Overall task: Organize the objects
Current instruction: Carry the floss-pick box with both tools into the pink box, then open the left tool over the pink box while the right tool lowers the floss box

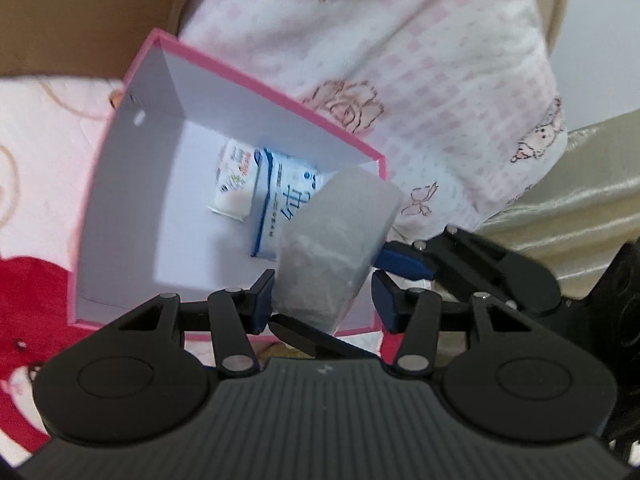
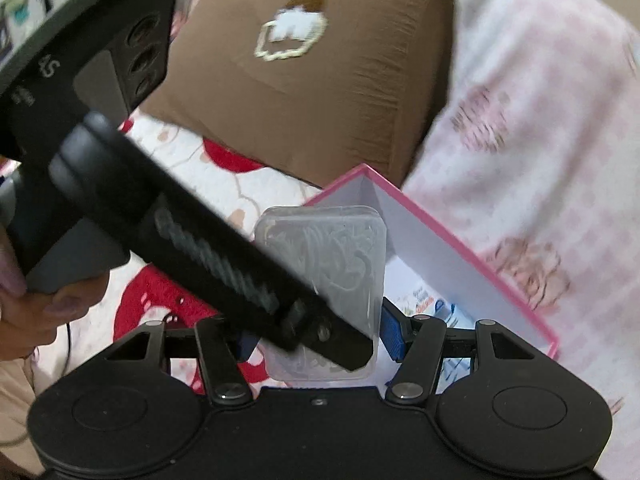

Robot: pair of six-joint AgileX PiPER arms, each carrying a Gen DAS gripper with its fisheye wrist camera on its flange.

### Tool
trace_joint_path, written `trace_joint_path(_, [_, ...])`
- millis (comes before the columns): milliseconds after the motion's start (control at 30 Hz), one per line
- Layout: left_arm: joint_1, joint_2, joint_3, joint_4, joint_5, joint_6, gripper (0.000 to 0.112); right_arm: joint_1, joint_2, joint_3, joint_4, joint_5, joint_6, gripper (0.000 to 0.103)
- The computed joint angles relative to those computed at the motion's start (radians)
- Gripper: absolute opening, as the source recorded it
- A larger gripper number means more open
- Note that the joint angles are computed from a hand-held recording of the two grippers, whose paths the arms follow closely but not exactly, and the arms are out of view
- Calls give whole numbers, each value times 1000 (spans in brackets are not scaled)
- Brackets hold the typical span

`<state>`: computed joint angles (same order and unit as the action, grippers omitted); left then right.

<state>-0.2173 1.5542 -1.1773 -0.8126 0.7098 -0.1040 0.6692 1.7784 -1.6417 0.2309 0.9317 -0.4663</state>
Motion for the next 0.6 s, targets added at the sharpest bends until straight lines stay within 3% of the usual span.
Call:
trace_joint_path(300, [-9, 208, -85, -10, -46, -11, 51, -109, 100, 62, 124, -101, -51, 64])
trace_joint_path(600, [-8, 289, -104, 40, -45, -18, 51, -100, 215, 28, 126, -100, -66, 64])
